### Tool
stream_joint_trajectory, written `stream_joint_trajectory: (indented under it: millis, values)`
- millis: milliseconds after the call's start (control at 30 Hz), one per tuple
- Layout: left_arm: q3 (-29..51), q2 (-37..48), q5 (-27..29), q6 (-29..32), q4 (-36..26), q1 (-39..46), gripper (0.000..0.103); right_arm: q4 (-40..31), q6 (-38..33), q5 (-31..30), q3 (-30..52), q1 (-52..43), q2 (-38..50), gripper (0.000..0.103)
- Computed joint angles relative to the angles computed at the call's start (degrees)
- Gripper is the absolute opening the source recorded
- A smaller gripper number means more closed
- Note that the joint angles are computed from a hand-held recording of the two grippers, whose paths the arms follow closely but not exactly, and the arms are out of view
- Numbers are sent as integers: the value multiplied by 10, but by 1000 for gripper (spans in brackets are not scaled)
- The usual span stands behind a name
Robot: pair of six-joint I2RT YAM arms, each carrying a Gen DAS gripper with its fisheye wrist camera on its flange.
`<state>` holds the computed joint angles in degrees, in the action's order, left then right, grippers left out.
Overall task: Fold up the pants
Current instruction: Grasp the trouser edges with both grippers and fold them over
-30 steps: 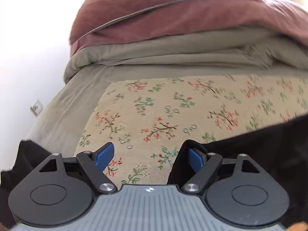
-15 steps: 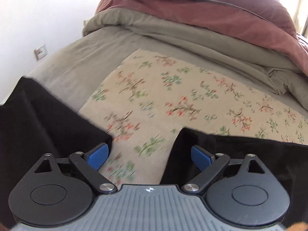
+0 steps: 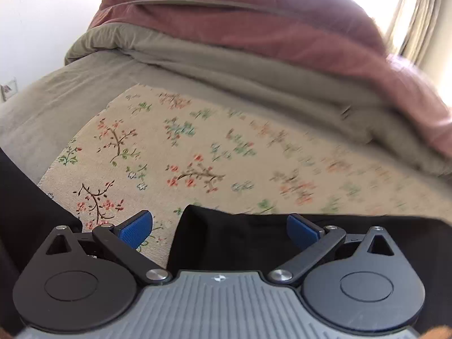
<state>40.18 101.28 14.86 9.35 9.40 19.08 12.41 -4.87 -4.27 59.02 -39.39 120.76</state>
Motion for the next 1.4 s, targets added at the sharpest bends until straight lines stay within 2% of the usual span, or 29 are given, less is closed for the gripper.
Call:
stream_joint_trajectory:
  millis: [33,67,100,133,167,200,300,400,633,700,800,867,900,933,967,1033,1067,1100,1133,1167,1233,1300,1400]
  values:
    - [8,21,-33,0,6,-16,103,13,1,5,-4,3,4,80]
    - [18,42,-58,0,3,-29,90,19,5,5,-5,3,5,79]
    - [22,54,-78,0,5,-38,86,17,5,7,-5,5,5,73]
    - [9,47,-70,14,24,-42,61,9,-2,9,-2,7,3,65]
    - [3,35,-54,31,20,-43,34,-3,-15,12,-1,10,-4,42]
    - [7,27,-63,24,5,-51,33,-20,-21,18,3,14,-9,5]
    - [8,1,-97,8,-8,-67,28,-17,-31,47,-15,27,-35,3]
    - [7,-33,-61,6,-21,-39,27,15,-14,27,-55,19,-78,3]
    - [-20,-116,-52,-1,-59,-24,27,-5,-25,39,-74,14,-116,3]
    - [-28,-164,-15,5,-81,-2,27,-11,-27,37,-89,16,-151,3]
    - [-50,-267,108,30,-137,83,27,-50,-26,-45,-118,-25,-260,3]
    - [-67,-339,224,92,-209,182,27,-75,-35,-145,-156,-88,-358,3]
    - [-67,-360,283,154,-264,243,27,-100,-52,-200,-178,-132,-410,3]
    - [-62,-364,340,243,-331,309,28,-142,-109,-298,-194,-204,-449,3]
    - [-55,-355,375,360,-408,368,30,-199,-176,-372,-209,-276,-485,3]
    - [-52,-321,371,577,-514,453,32,-350,-334,-452,-209,-420,-497,3]
    - [-53,-293,352,648,-542,483,32,-436,-442,-467,-193,-492,-461,3]
    - [-49,-262,330,706,-566,507,33,-519,-579,-482,-168,-564,-397,3]
    - [-52,-237,308,758,-578,529,35,-561,-668,-468,-152,-613,-340,3]
    - [-59,-220,287,800,-578,550,41,-573,-723,-438,-143,-657,-287,3]
    - [-70,-195,244,845,-569,576,51,-573,-780,-397,-126,-721,-208,3]
    - [-78,-190,230,870,-557,602,56,-582,-822,-361,-110,-765,-153,4]
    - [-23,-144,233,886,-619,644,72,-599,-873,-342,-98,-818,-121,8]
